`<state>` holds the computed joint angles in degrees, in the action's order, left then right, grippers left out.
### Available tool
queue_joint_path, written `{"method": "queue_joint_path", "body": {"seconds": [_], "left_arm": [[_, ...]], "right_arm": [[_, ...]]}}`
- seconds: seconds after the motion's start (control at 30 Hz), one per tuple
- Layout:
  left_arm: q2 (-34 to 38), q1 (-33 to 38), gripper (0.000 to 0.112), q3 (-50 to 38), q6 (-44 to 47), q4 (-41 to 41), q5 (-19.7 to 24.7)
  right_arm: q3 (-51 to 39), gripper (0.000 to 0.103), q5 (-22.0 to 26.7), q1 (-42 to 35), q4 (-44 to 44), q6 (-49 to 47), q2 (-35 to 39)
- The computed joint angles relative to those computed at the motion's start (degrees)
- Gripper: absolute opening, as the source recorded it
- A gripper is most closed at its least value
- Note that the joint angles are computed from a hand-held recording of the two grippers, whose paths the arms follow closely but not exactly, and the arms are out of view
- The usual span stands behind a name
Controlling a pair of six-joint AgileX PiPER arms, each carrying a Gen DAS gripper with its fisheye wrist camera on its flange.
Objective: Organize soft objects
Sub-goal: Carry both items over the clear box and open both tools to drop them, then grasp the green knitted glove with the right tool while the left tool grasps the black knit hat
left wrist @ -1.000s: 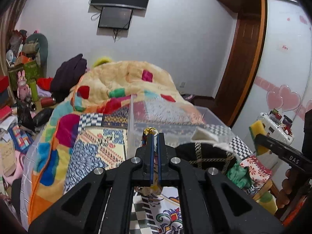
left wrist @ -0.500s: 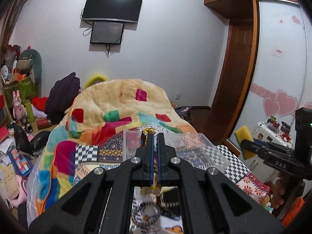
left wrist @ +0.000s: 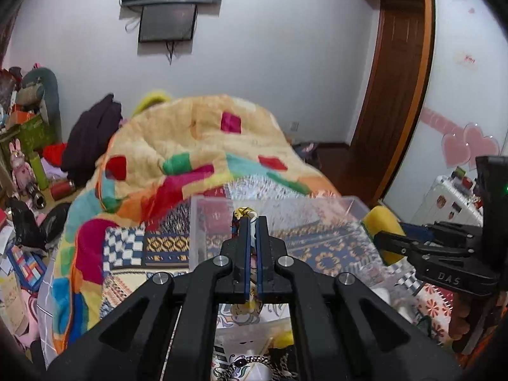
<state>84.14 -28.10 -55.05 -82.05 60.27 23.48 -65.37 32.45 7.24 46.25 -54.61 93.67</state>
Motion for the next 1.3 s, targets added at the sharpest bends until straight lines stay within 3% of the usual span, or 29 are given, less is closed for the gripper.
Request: {"method": "queue_joint_path", "body": {"seconds": [0.3,0.37,0.43,0.53,0.6,0.7,0.9,1.1,1.3], "left_arm": [[4.05,3.18,0.002,-1.58,16.90,-17.39,-3.18],[3.96,2.56,0.002,-1.61,17.62,-17.65,-2.31],[3.51,2.35,0.004,-1.51,19.18,-18.78,-2.19],[2.12,1.18,0.013,-1.14,19.14,-18.33,-1.23],[0.63,-0.18,0.034,-0.55,17.25,-16.14,-0.25],[-1.94,-2.83,0.054,1.00,9.88,-8.80,1.30],[-6.94,-8.51,0.072,3.76,3.24,-2.98,4.83],[-9.28,-13.75,0.084,7.13,-3.77,0.90,6.13],[-7.98,-16.39,0.089,10.29,-10.13,4.52,4.34]], "right_arm": [[-2.41,0.032,0.64,2.62,-11.12,6.84,2.70],[-2.22,0.036,0.47,2.85,-12.17,7.35,2.49],[-1.94,0.050,0.53,2.60,-11.38,6.49,2.06],[0.18,0.058,-0.97,1.82,-7.94,3.03,-0.18],[0.74,0.060,-1.60,1.63,-6.84,2.18,-1.34],[2.65,0.070,-1.63,0.02,-2.44,-1.77,-4.19],[8.45,0.083,-1.70,-4.31,8.30,-12.42,-10.97],[13.50,0.084,0.41,-9.60,14.34,-18.96,-14.66],[17.68,0.084,3.59,-14.09,14.06,-20.27,-15.14]]}}
